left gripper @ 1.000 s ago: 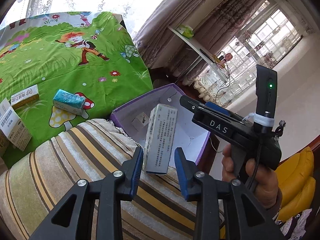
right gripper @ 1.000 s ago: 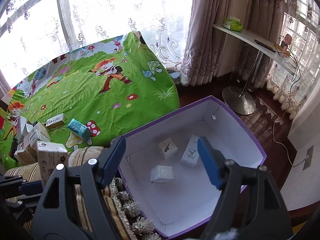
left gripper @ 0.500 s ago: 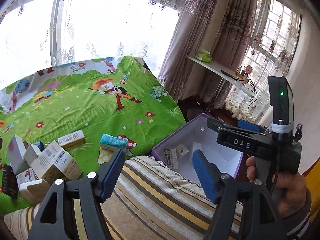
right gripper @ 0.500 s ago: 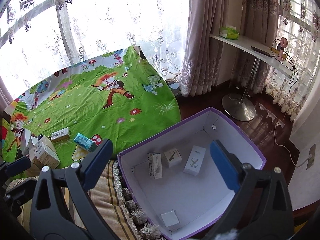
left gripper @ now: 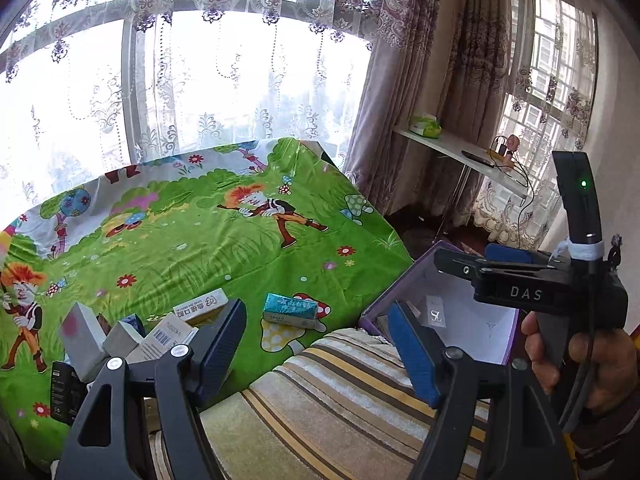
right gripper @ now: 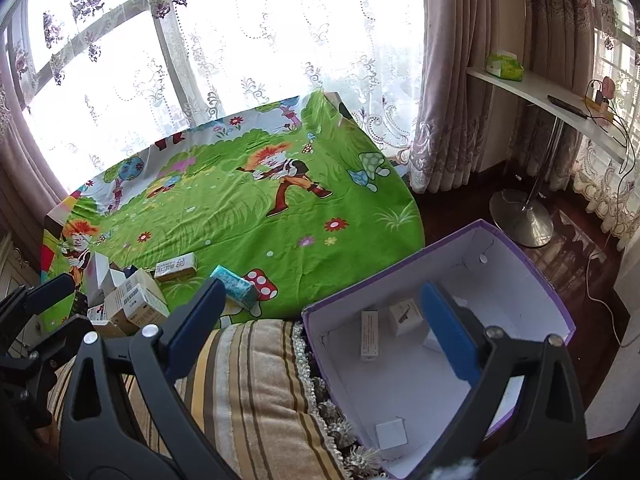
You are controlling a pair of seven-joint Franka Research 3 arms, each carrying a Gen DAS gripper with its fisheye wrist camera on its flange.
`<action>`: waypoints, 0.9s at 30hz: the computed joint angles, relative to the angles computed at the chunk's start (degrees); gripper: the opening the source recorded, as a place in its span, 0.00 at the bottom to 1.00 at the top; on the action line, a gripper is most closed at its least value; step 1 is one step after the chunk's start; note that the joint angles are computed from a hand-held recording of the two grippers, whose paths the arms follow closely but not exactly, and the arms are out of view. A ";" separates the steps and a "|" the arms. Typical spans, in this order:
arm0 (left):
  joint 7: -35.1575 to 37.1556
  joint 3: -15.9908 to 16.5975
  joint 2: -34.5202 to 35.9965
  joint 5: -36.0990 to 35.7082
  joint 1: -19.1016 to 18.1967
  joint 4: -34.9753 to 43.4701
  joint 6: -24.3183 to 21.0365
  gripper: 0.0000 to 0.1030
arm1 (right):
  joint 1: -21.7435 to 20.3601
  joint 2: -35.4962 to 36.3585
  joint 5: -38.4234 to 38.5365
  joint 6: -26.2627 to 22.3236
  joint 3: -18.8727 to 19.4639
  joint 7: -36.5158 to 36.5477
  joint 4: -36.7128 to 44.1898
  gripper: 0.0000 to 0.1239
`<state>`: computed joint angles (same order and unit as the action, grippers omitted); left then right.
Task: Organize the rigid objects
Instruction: 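Carry both boxes into the purple box and open both tools to release, then move both tools back over the remaining items on the bed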
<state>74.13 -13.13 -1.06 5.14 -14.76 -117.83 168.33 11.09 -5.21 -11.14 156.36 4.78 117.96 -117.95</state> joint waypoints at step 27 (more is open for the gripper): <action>-27.69 3.60 -5.90 22.20 16.64 -8.11 4.68 0.72 | 10.99 18.84 -3.33 -3.66 -3.82 0.99 24.04 0.80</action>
